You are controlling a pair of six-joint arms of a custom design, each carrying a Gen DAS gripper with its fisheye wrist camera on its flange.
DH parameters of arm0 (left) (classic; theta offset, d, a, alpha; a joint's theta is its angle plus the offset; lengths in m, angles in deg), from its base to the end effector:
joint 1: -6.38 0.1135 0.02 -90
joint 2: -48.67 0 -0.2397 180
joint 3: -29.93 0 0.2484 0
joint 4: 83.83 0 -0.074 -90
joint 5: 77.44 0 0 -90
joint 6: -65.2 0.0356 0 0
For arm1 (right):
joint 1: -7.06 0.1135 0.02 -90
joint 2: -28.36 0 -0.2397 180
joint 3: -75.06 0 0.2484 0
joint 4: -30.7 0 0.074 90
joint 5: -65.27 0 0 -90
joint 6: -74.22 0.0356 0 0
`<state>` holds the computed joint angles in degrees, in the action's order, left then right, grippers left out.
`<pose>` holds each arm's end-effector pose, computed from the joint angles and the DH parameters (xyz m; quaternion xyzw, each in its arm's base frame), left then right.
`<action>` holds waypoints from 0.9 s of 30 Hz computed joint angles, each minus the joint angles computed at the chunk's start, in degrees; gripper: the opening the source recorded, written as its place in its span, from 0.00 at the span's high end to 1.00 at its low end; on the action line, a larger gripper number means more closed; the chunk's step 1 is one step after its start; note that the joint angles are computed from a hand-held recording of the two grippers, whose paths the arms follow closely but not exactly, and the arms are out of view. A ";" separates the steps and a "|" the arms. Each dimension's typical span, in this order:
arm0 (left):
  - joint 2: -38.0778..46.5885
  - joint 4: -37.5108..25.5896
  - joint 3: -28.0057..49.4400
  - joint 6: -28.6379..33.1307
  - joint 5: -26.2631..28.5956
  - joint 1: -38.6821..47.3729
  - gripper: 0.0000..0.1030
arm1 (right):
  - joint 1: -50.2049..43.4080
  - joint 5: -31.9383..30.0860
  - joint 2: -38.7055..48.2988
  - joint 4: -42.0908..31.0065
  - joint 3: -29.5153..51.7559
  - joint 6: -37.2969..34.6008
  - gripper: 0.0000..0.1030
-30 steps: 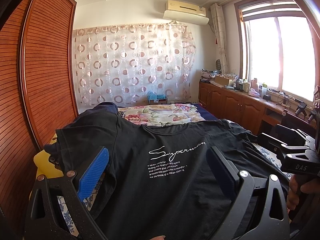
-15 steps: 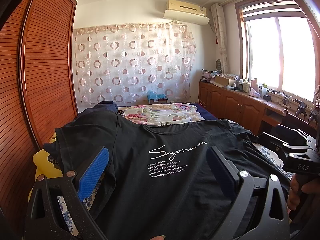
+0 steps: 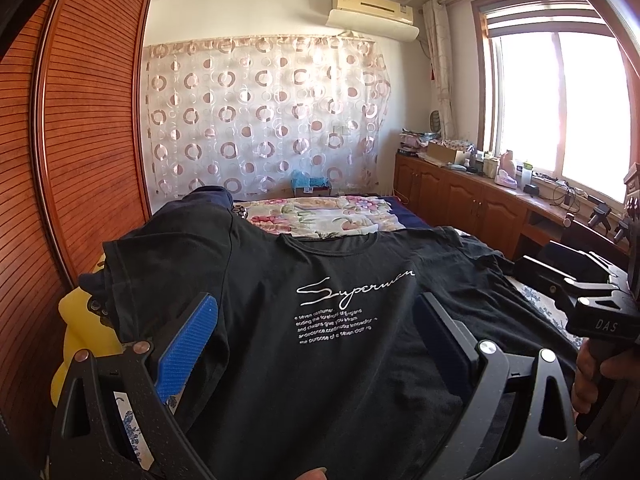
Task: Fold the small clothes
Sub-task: 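Grasp the side edge of the black T-shirt with the left gripper and lift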
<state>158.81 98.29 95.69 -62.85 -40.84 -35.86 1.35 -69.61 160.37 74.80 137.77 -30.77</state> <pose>0.2787 -0.2145 0.1008 -0.1518 0.8231 0.0810 0.5413 0.3587 -0.0106 0.0170 -0.2670 0.7613 0.2281 0.5451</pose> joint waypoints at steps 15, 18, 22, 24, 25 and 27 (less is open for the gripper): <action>-2.10 2.71 -7.63 -0.29 6.44 7.22 0.04 | 4.22 -1.31 3.09 -13.99 12.56 -5.33 0.00; -3.54 4.04 -10.40 0.23 7.29 9.41 0.05 | 5.18 -0.39 4.69 -12.91 14.45 -5.24 0.00; -6.46 7.88 -15.61 0.96 9.67 13.08 0.05 | 7.23 -1.08 6.33 -20.48 18.98 -10.15 0.04; -8.01 8.70 -17.62 1.54 11.31 15.54 0.05 | 7.99 -1.92 7.60 -25.74 22.50 -12.23 0.06; -9.07 8.95 -18.75 1.91 11.55 17.01 0.05 | 8.26 -2.03 8.18 -27.79 23.94 -13.12 0.07; -10.30 8.58 -19.62 2.39 12.15 19.08 0.05 | 8.76 -2.68 9.43 -33.16 27.63 -14.97 0.07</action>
